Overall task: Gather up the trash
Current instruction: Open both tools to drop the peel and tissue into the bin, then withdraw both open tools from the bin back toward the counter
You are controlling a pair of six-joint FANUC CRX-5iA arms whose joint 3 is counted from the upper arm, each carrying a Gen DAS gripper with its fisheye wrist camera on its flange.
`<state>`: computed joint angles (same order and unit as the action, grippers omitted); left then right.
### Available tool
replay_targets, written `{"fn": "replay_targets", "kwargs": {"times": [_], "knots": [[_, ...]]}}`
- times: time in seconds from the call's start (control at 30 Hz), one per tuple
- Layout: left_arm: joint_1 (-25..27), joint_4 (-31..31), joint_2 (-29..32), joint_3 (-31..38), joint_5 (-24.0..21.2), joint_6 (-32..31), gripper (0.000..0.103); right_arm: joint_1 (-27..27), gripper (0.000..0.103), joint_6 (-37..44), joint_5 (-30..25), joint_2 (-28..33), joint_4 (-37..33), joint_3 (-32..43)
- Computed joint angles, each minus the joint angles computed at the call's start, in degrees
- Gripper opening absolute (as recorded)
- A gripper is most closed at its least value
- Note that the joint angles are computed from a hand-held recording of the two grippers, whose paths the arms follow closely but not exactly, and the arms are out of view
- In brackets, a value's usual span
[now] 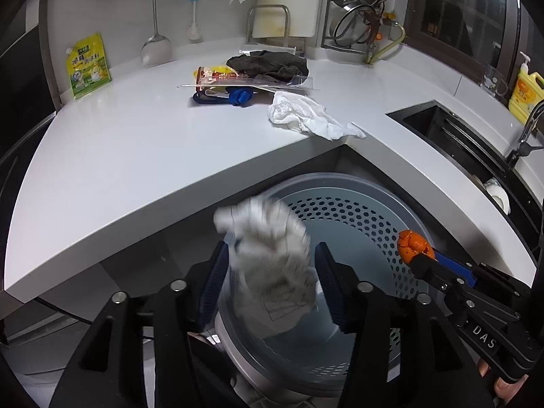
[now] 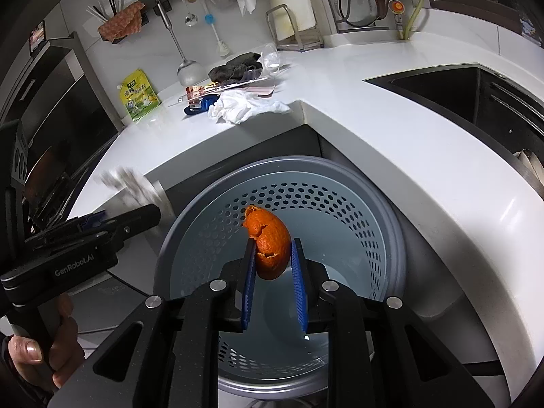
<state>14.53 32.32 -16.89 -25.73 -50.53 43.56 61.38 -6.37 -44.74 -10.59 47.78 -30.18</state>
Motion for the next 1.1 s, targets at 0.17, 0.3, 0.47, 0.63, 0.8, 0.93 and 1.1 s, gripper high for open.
{"fn": "replay_targets", "kwargs": {"times": [0.17, 0.3, 0.47, 0.63, 0.8, 0.93, 1.1], "knots": [[0.3, 0.3, -0.1, -0.2, 0.1, -0.2, 0.063, 0.2, 0.03, -1.3, -0.8, -0.5, 0.9, -0.5], [0.5, 0.5, -0.2, -0.2, 0.1, -0.2, 0.065, 0.2, 0.034, -2.3, -1.1, -0.9, 1.6, -1.0], [0.7, 0.6, -0.2, -0.2, 0.0, -0.5, 0.065, 0.2, 0.037, -2.5, -1.1, -1.0, 1.7, -1.2], [0.8, 0.8, -0.3, -0.3, 0.2, -0.7, 0.066, 0.2, 0.039, -2.5, -1.1, -1.1, 1.7, -1.1], [1.2, 1.5, -0.6, -0.5, 0.4, -1.2, 0.069, 0.2, 0.039, -2.6, -1.0, -1.1, 1.6, -1.1], [1.2, 1.5, -0.7, -0.5, 0.4, -1.3, 0.069, 0.2, 0.041, -2.7, -1.1, -1.1, 1.7, -1.1], [1.4, 1.8, -0.8, -0.6, 0.4, -1.4, 0.071, 0.3, 0.041, -2.7, -1.2, -1.1, 1.7, -1.1]]}}
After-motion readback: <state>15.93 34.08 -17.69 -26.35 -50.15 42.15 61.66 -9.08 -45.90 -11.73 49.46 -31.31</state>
